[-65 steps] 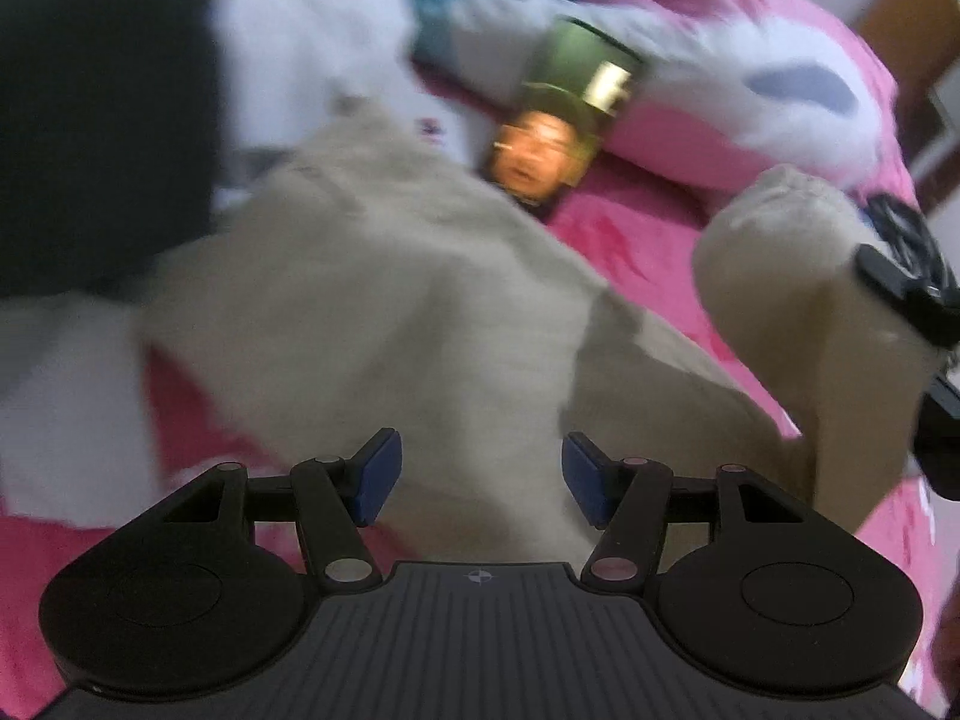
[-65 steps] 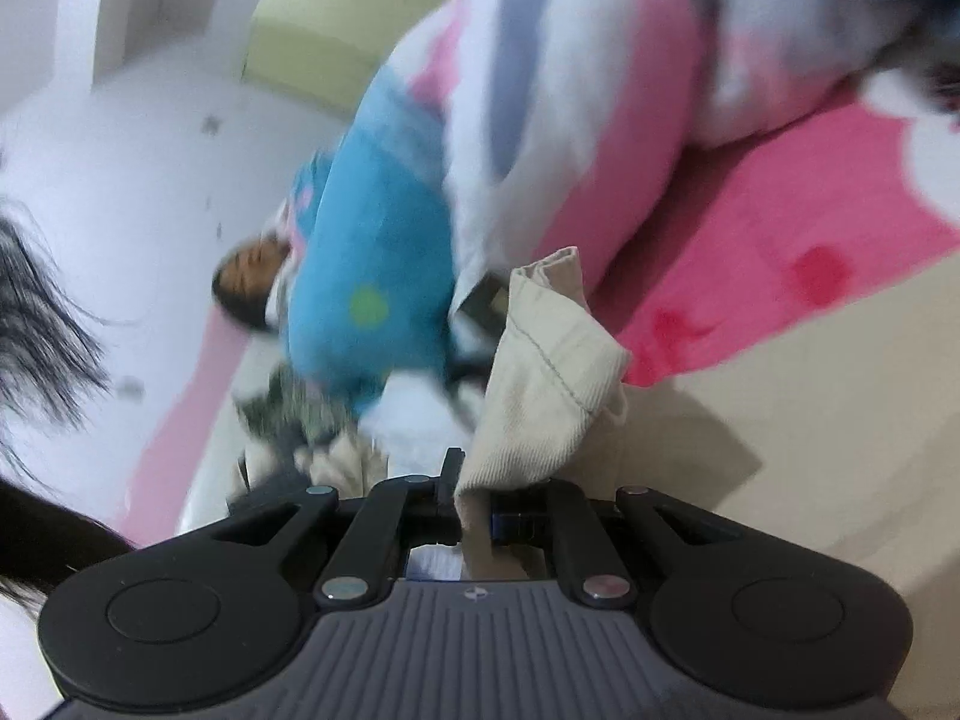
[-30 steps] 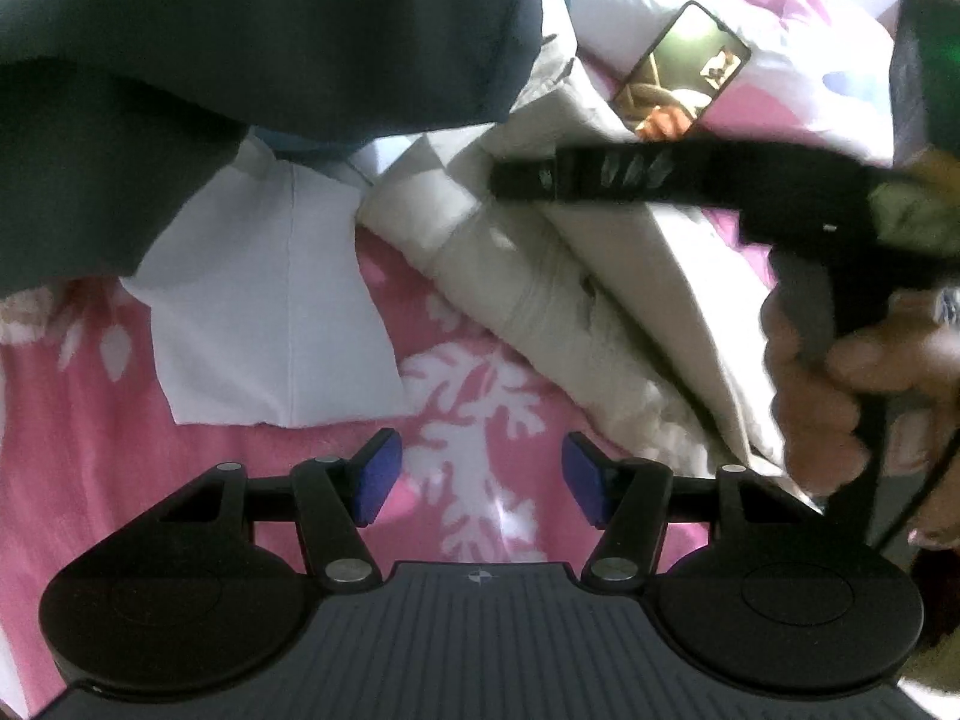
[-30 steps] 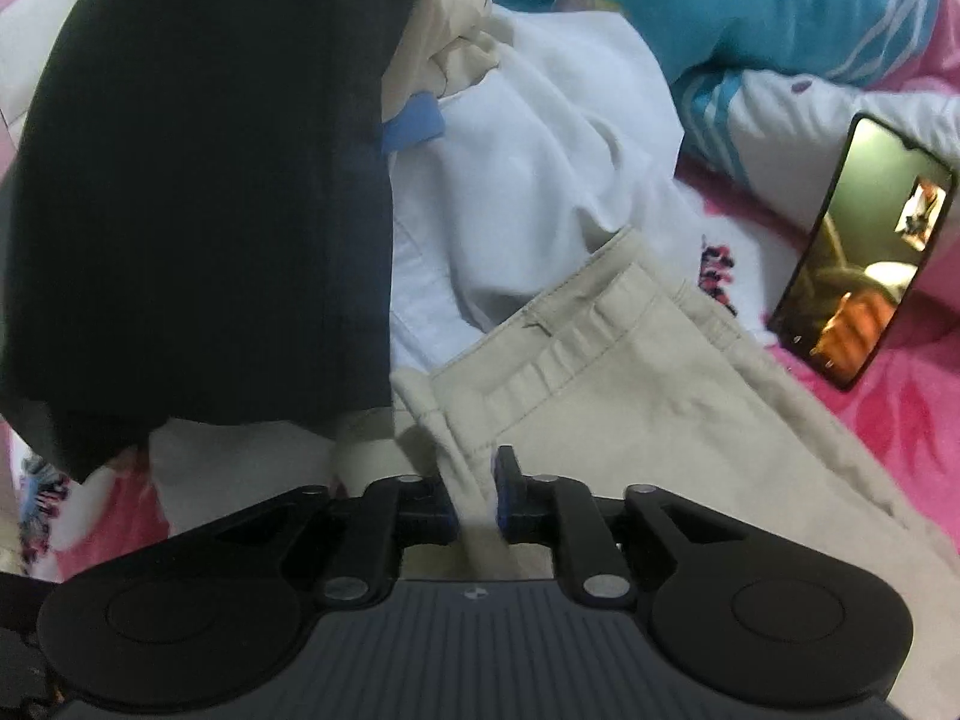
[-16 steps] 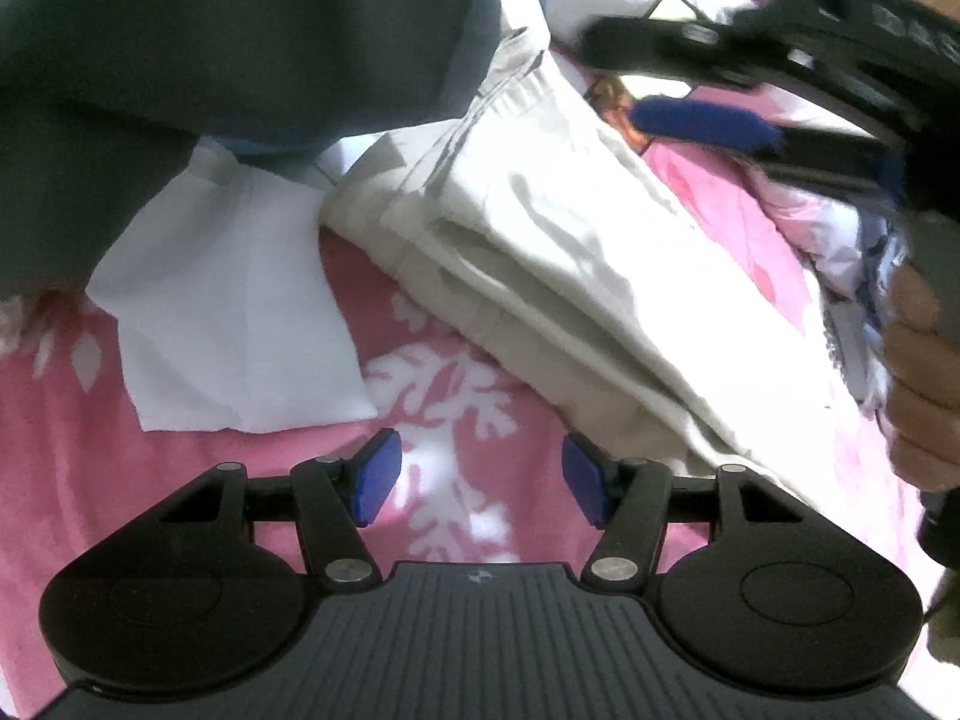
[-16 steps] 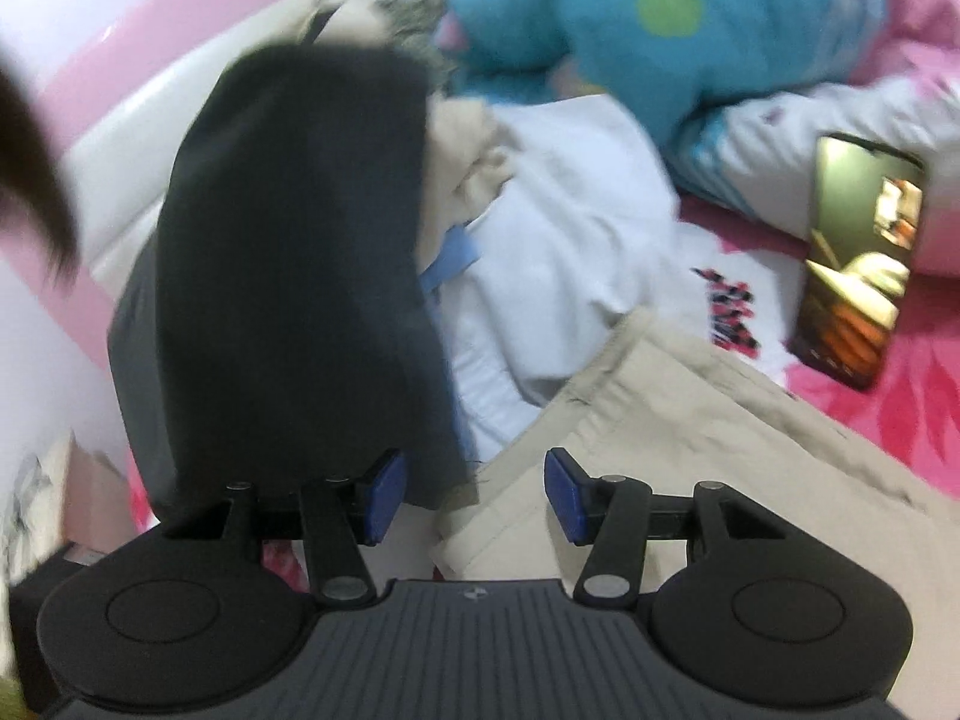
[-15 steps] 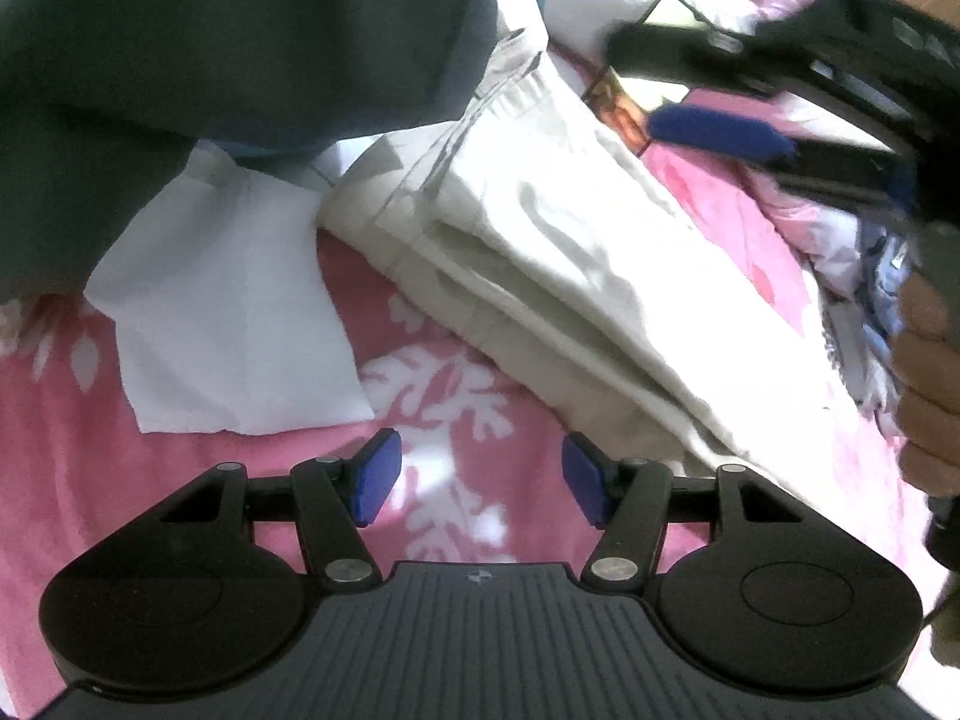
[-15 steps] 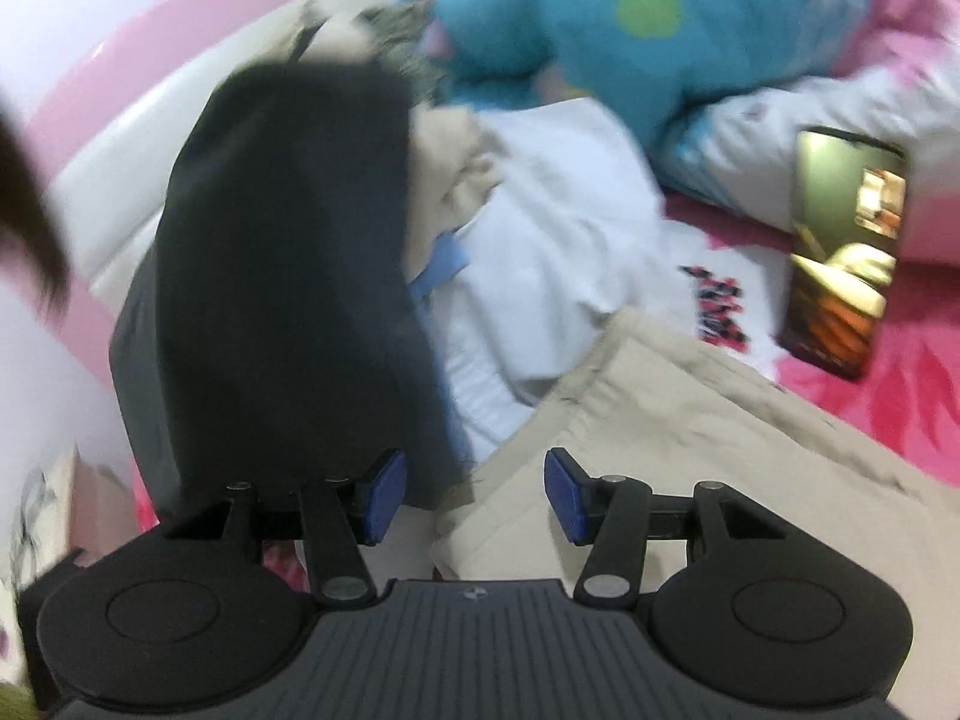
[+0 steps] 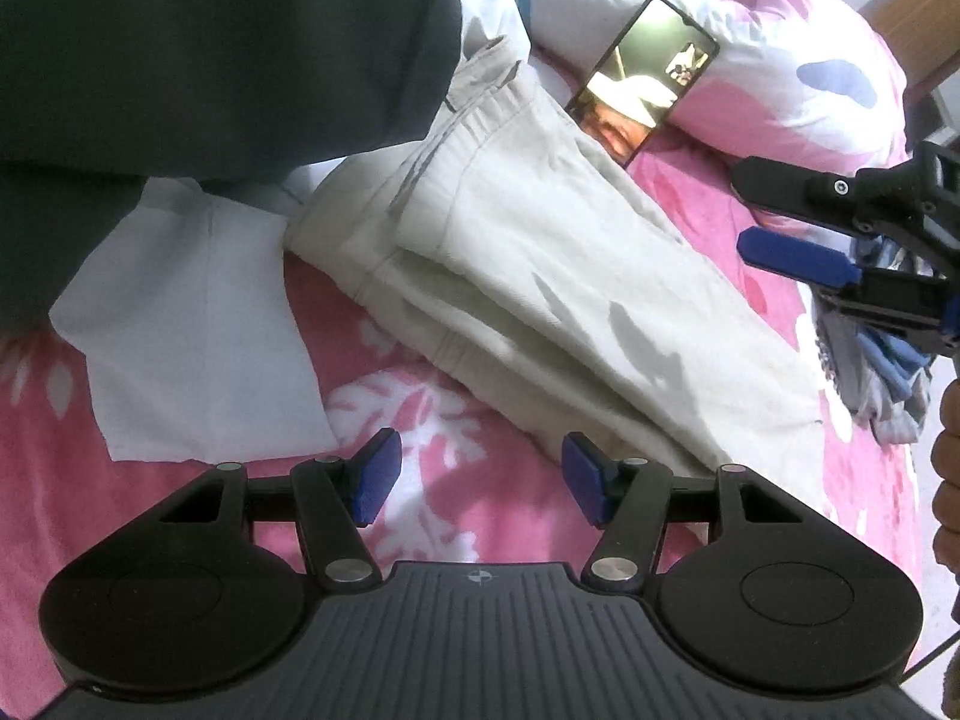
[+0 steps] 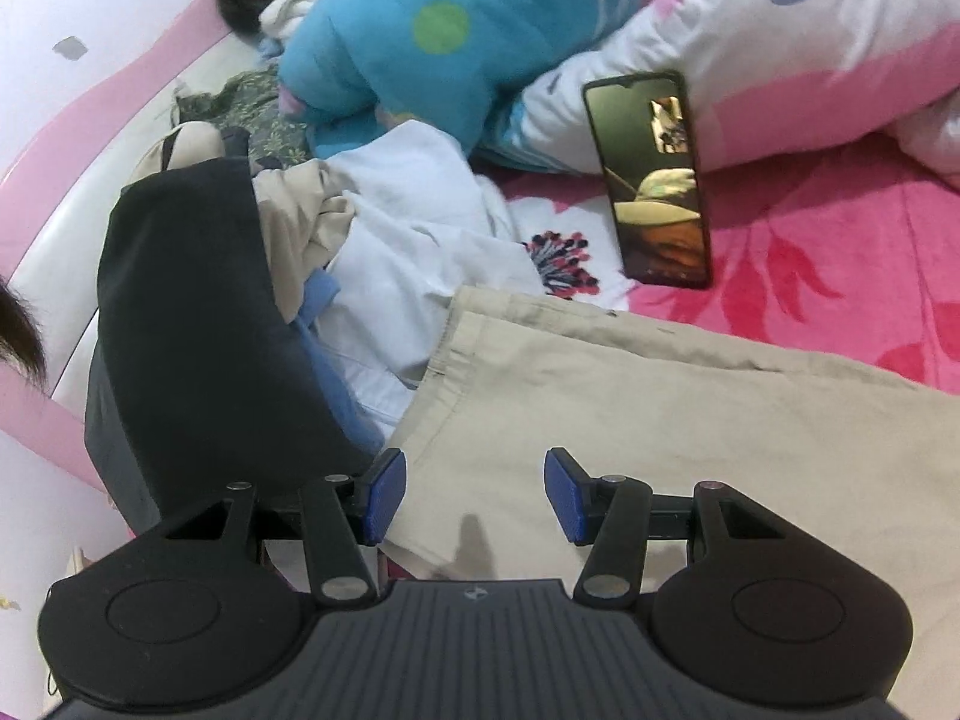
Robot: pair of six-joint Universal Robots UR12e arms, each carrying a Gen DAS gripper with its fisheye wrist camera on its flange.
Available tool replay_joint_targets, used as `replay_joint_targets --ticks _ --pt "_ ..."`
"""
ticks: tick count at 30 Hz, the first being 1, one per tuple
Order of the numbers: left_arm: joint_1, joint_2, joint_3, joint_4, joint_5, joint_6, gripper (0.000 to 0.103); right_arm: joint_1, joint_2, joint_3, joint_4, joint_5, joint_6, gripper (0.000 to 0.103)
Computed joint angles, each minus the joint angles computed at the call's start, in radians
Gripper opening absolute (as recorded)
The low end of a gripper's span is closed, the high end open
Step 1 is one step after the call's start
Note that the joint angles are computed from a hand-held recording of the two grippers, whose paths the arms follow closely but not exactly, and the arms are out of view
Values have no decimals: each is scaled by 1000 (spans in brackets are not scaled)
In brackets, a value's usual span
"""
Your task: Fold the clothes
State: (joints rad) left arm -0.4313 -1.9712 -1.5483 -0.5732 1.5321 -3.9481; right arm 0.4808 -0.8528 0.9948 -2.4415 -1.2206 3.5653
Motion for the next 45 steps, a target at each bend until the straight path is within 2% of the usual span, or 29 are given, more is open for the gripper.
replay_joint_targets --ticks 13,32,45 --pt "-6 -7 15 -29 6 -1 59 -3 -25 39 19 -44 53 58" --pt "-5 -22 34 -22 4 7 59 -2 -54 73 24 -112 72 59" --pt "-6 -24 38 -26 14 14 59 -3 -58 82 26 -116 83 59"
